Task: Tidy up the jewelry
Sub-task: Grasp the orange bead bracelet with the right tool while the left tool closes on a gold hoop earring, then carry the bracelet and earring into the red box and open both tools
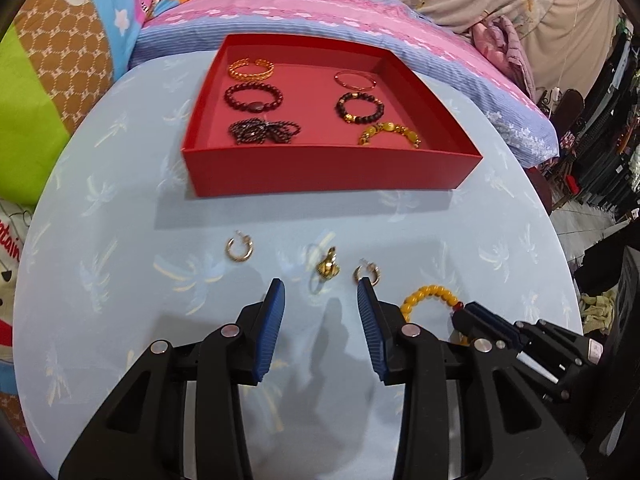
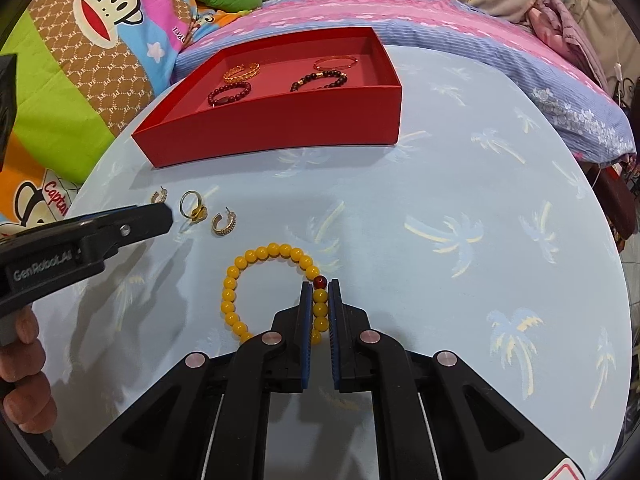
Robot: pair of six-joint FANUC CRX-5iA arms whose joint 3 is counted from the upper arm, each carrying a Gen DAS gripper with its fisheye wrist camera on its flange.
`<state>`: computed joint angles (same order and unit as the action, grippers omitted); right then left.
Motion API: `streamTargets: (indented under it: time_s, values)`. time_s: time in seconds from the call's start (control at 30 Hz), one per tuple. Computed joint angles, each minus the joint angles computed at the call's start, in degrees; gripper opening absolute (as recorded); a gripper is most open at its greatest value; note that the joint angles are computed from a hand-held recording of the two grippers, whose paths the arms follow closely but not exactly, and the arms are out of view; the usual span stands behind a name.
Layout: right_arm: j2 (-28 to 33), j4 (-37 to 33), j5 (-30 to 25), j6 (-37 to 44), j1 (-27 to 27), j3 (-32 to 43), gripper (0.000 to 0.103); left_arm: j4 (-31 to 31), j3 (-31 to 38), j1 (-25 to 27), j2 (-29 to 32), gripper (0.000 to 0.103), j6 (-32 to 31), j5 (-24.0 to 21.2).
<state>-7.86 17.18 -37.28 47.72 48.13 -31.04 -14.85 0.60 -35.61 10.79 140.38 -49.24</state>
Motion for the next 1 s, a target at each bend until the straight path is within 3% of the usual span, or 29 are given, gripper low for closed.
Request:
streamTargets:
  time_s: [0.1, 0.17, 0.43, 1.0]
  values:
    - [0.1, -0.6, 0.2, 0.6, -0.2, 0.2, 0.007, 0.8, 0.8, 0.5, 1.2, 0.031, -1.1, 0.4]
    - [0.2, -1.0, 0.2, 1.0, -0.3, 0.4, 0.007, 1.8, 0.9, 0.9, 1.8, 0.020, -1.9, 0.9]
    - [0.4, -1.8, 0.3, 1.9, -0.7, 0.7, 0.007, 3.6, 0.5, 1.9, 2.7, 0.003, -3.9, 2.3]
    - [-1.0, -0.9, 3.3, 4.1, -1.6, 5.4, 0.007, 2.1, 0.6, 2.7, -1.8, 0.002, -5.3, 2.9]
